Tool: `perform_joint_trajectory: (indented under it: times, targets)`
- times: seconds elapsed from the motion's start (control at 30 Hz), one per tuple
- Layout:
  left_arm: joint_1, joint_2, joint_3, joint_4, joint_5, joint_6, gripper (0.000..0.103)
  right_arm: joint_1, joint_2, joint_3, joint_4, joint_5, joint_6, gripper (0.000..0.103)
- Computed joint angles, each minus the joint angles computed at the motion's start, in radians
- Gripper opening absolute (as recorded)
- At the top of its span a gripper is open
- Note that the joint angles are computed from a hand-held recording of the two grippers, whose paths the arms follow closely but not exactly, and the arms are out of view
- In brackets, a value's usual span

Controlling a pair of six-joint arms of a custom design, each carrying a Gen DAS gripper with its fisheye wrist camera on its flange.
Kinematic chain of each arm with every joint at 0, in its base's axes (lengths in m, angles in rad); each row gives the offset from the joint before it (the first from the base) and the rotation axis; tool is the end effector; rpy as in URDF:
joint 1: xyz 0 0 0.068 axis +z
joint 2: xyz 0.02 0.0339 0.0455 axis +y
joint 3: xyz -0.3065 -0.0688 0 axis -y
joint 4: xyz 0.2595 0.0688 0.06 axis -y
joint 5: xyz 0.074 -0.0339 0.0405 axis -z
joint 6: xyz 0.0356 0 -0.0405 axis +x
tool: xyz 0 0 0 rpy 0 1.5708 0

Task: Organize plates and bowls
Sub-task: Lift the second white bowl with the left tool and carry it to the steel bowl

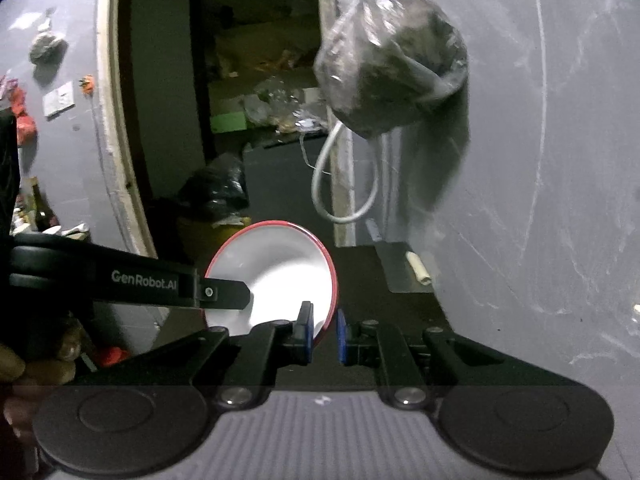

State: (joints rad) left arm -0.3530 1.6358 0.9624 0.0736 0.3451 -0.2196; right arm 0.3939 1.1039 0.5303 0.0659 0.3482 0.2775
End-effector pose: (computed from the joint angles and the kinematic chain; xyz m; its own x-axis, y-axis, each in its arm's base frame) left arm 0.3420 -0.1388 0.2437 -0.6449 0.0191 -0.7640 0.4579 0.8101 -0.3662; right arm 0.2138 0.0757 0.2445 -0.4552 0.0897 -0.8859 0.0408 0.9960 0.0799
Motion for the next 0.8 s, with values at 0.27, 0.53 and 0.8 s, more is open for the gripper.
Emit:
perform_joint_trajectory:
  times: [0.27, 0.53, 0.8]
  targets:
    - [0.113, -0.142, -0.134, 0.003, 0.026, 0.01, 0.005, 0.162, 0.018, 0.031, -0.002, 0.042, 0.01, 0.013]
    - [0.261, -0.275, -0.249, -0.034, 0.055, 0.03, 0.006, 0.287, 0.102, 0.084, 0.015, 0.031, 0.006, 0.013]
    - [0.38, -0.372, -0.337, -0.103, 0.074, 0.061, 0.005, 0.371, 0.159, 0.116, -0.003, -0.014, 0.01, 0.013]
